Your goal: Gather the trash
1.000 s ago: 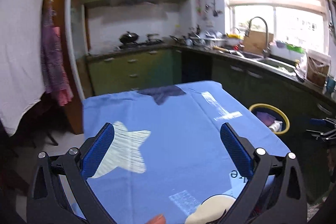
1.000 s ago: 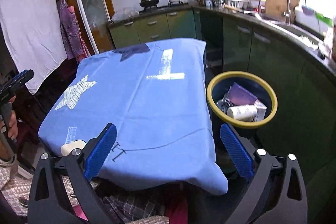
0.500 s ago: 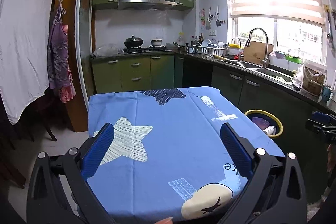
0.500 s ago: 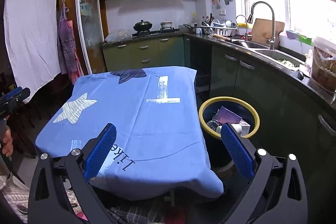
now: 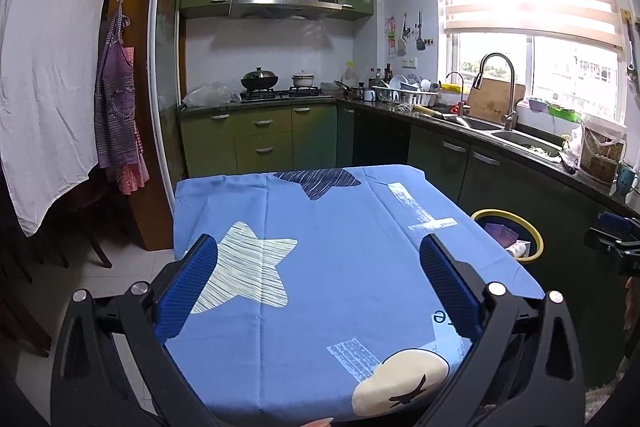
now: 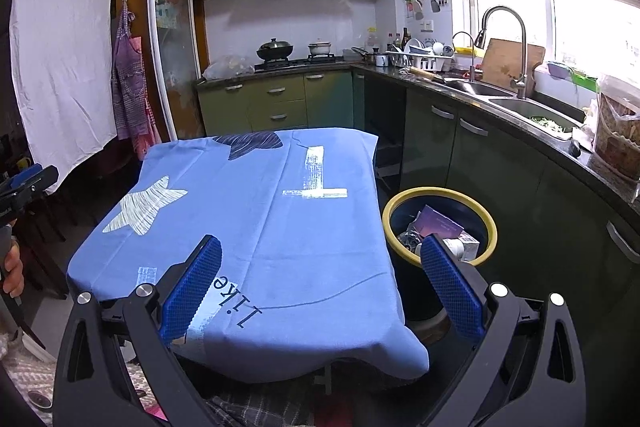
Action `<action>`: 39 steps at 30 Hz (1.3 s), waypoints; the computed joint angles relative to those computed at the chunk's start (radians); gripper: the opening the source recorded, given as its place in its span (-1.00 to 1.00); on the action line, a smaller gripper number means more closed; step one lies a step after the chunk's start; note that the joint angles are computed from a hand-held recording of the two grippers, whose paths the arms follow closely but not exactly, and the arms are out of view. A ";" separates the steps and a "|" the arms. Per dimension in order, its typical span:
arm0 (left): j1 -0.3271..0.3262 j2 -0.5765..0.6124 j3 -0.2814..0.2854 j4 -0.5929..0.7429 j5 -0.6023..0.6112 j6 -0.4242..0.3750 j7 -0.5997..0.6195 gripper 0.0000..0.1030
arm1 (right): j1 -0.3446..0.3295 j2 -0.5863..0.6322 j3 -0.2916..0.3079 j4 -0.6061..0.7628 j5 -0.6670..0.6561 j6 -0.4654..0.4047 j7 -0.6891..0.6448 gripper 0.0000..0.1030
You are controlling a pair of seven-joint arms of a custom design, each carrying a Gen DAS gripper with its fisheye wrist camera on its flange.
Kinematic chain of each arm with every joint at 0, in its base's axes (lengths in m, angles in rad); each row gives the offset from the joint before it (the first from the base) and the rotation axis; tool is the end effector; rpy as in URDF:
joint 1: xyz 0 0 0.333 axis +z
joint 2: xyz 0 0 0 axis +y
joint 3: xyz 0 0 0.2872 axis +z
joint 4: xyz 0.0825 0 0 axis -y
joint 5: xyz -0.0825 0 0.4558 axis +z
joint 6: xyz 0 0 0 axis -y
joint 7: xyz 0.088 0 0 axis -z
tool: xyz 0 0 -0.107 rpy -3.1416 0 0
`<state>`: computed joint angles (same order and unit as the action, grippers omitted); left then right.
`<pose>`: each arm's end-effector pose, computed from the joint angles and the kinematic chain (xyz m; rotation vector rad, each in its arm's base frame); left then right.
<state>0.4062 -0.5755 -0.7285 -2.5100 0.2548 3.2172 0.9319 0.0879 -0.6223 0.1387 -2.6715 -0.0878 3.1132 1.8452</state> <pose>0.4864 -0.2105 0.4999 -1.4223 1.5828 -1.0481 0.4653 0.1161 0.4992 -1.5889 1.4963 -0.7881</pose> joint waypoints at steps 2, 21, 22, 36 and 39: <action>-0.006 0.000 0.005 -0.002 0.000 0.001 0.001 0.87 | 0.000 0.002 -0.003 0.001 0.001 0.002 -0.002 0.91; -0.023 0.013 0.020 0.006 0.019 -0.014 0.000 0.87 | 0.012 0.000 -0.011 -0.001 0.010 -0.005 -0.012 0.91; -0.026 0.016 0.023 0.007 0.020 -0.014 0.001 0.87 | 0.013 0.003 -0.013 0.000 0.010 -0.003 -0.014 0.91; -0.030 0.021 0.027 0.007 0.028 -0.009 0.000 0.87 | 0.013 0.004 -0.013 0.001 0.013 -0.003 -0.015 0.91; -0.035 0.021 0.031 0.007 0.027 -0.011 0.002 0.87 | 0.012 0.004 -0.012 0.001 0.013 -0.004 -0.015 0.91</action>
